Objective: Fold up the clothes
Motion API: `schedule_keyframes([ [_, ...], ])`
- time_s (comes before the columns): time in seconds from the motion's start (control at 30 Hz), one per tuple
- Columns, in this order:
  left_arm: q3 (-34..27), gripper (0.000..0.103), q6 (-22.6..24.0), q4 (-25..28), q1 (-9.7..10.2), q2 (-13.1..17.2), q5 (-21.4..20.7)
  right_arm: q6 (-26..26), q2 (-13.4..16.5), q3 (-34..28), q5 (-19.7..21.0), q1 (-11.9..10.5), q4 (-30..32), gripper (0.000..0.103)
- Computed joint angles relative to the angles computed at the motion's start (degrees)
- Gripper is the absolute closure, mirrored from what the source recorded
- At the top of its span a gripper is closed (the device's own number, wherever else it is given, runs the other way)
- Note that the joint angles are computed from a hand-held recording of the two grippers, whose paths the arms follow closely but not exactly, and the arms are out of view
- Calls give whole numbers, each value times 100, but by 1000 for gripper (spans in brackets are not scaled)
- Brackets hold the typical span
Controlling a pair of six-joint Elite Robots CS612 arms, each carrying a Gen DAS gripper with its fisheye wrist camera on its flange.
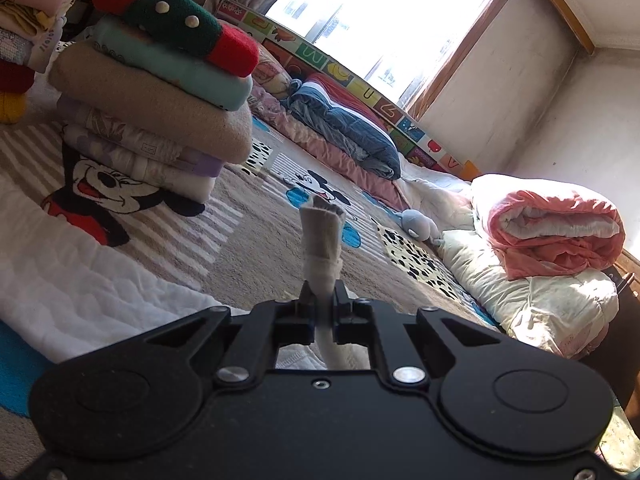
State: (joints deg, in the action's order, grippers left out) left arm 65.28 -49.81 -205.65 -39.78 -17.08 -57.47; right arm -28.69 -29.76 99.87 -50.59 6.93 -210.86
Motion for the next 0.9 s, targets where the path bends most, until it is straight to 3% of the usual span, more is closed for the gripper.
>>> schedule_keyframes([
  [0.1,57,96,-284,23,43,4,-63,-5,-9,-5,131,4,121,79],
  [0.4,150,96,-495,609,35,-75,111,-149,-39,-95,320,-8,755,79],
  [0.57,198,96,-700,926,68,-109,1,-822,-145,-52,1182,-218,1143,61],
  [0.67,206,96,-791,1001,80,-115,-27,98,-31,-218,1709,-416,759,59],
  [0.8,208,96,-877,1075,89,-119,-57,1467,228,-617,1241,-405,-155,52],
  [0.9,211,96,-867,1047,91,-117,-78,1764,341,-886,905,-308,-117,51],
])
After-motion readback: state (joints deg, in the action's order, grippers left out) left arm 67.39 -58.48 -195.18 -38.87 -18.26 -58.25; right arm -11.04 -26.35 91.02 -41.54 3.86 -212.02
